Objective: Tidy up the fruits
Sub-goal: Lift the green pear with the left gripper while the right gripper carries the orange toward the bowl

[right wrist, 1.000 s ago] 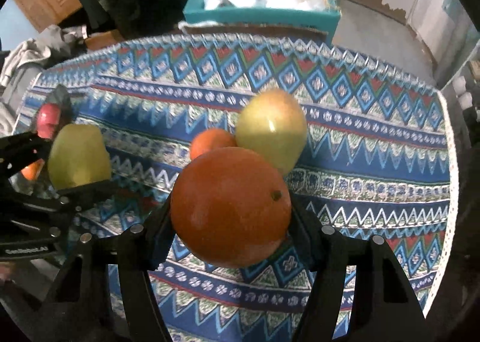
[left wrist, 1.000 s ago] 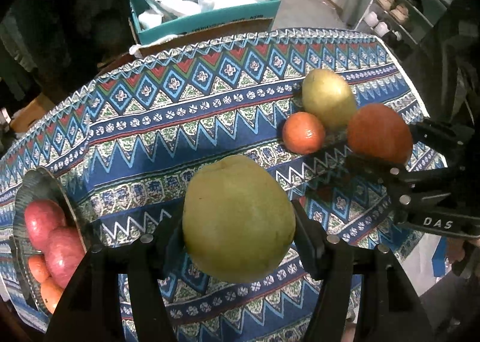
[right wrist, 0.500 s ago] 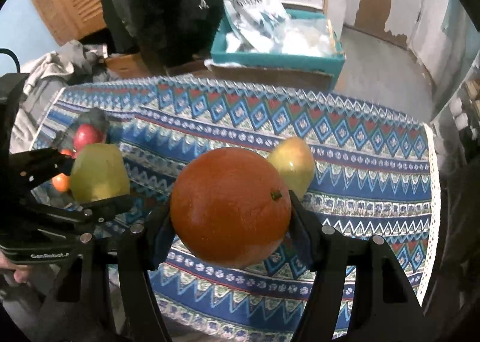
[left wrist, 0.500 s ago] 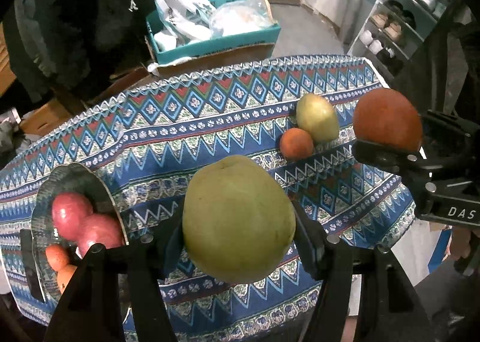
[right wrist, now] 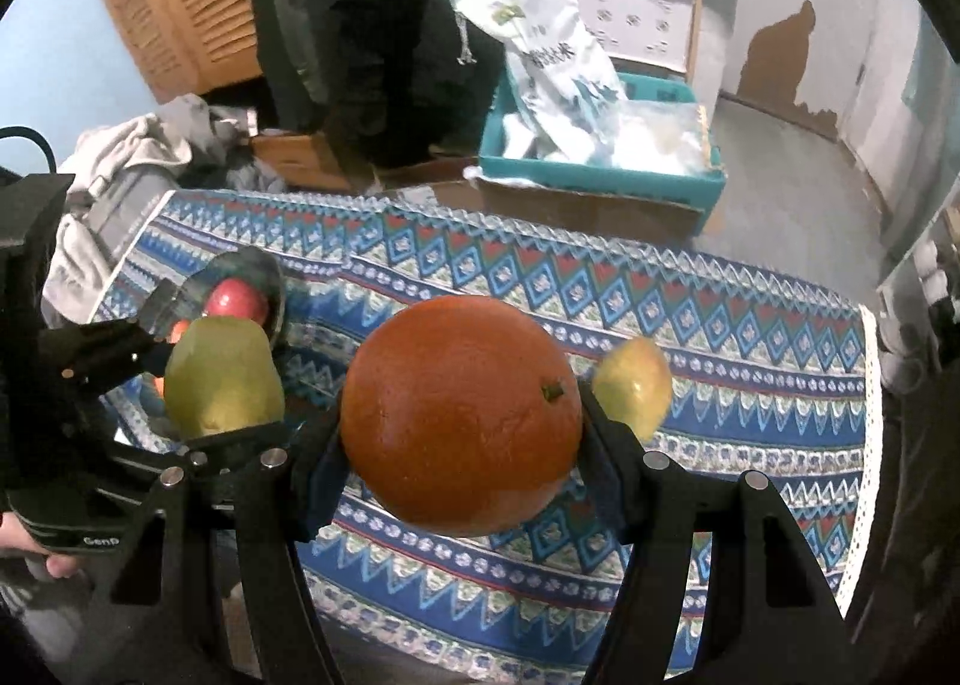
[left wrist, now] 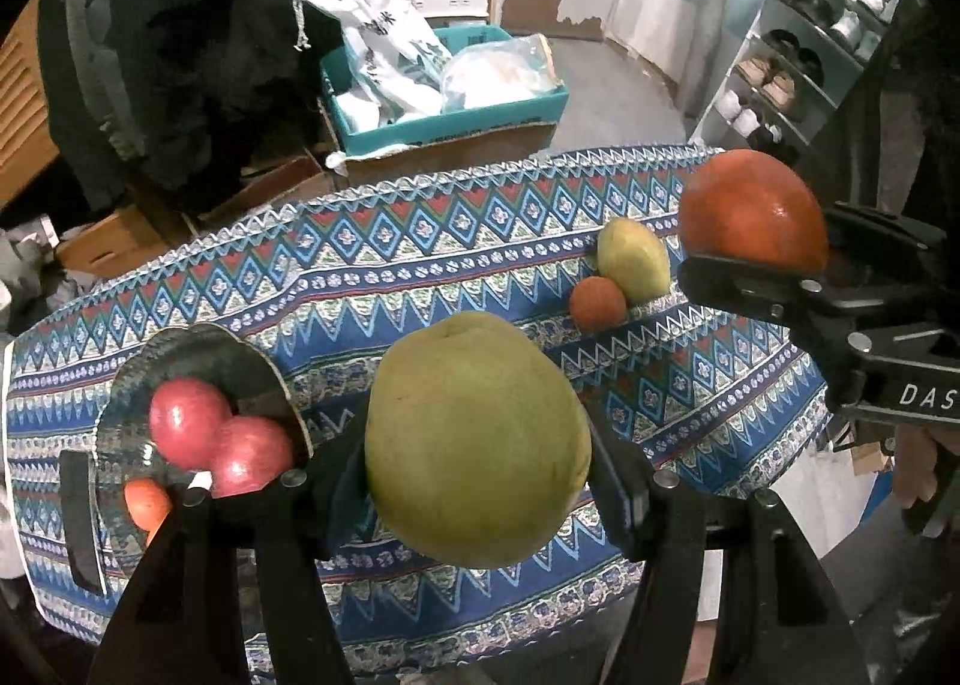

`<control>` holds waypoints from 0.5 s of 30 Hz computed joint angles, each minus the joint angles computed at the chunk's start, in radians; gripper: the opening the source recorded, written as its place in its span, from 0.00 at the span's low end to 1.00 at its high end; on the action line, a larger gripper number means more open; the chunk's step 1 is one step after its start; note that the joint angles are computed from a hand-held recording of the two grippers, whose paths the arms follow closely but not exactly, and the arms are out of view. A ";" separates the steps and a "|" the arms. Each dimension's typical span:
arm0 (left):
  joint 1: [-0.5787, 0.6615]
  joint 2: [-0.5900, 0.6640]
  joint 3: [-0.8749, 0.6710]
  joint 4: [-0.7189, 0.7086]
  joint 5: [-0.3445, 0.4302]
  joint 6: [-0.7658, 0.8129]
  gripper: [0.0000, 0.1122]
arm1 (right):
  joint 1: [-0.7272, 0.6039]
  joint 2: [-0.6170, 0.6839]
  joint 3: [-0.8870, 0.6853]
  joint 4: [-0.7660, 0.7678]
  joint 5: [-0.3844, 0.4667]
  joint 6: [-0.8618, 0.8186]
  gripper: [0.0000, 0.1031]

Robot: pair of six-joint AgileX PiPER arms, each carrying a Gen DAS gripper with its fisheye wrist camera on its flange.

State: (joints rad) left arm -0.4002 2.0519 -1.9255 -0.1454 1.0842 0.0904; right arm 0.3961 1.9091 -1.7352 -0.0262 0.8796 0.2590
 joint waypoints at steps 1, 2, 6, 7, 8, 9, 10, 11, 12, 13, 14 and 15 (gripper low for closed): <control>0.005 -0.005 0.005 -0.002 -0.003 0.002 0.58 | 0.005 0.010 -0.019 0.005 0.004 -0.002 0.65; 0.012 -0.011 0.010 -0.005 -0.006 0.006 0.58 | 0.007 0.017 -0.031 0.009 0.008 -0.007 0.65; 0.037 -0.024 0.025 -0.014 -0.014 0.011 0.58 | 0.028 0.067 -0.117 0.009 0.041 -0.013 0.65; 0.044 -0.026 0.029 -0.017 -0.017 0.012 0.58 | 0.032 0.078 -0.136 0.011 0.047 -0.014 0.65; 0.052 -0.030 0.036 -0.019 -0.020 0.014 0.58 | 0.037 0.093 -0.162 0.012 0.057 -0.016 0.65; 0.060 -0.032 0.041 -0.021 -0.022 0.015 0.58 | 0.040 0.103 -0.180 0.013 0.065 -0.017 0.65; 0.068 -0.036 0.046 -0.024 -0.025 0.017 0.58 | 0.043 0.116 -0.202 0.014 0.075 -0.019 0.65; 0.078 -0.041 0.056 -0.027 -0.029 0.019 0.58 | 0.049 0.131 -0.230 0.014 0.086 -0.019 0.65; 0.085 -0.043 0.060 -0.030 -0.032 0.021 0.58 | 0.054 0.145 -0.254 0.013 0.096 -0.018 0.65; 0.094 -0.044 0.063 -0.036 -0.032 0.024 0.58 | 0.058 0.161 -0.281 0.014 0.109 -0.019 0.65; 0.106 -0.047 0.067 -0.044 -0.032 0.029 0.58 | 0.062 0.174 -0.307 0.015 0.122 -0.021 0.65; 0.114 -0.049 0.071 -0.048 -0.033 0.030 0.58 | 0.065 0.187 -0.328 0.015 0.131 -0.022 0.65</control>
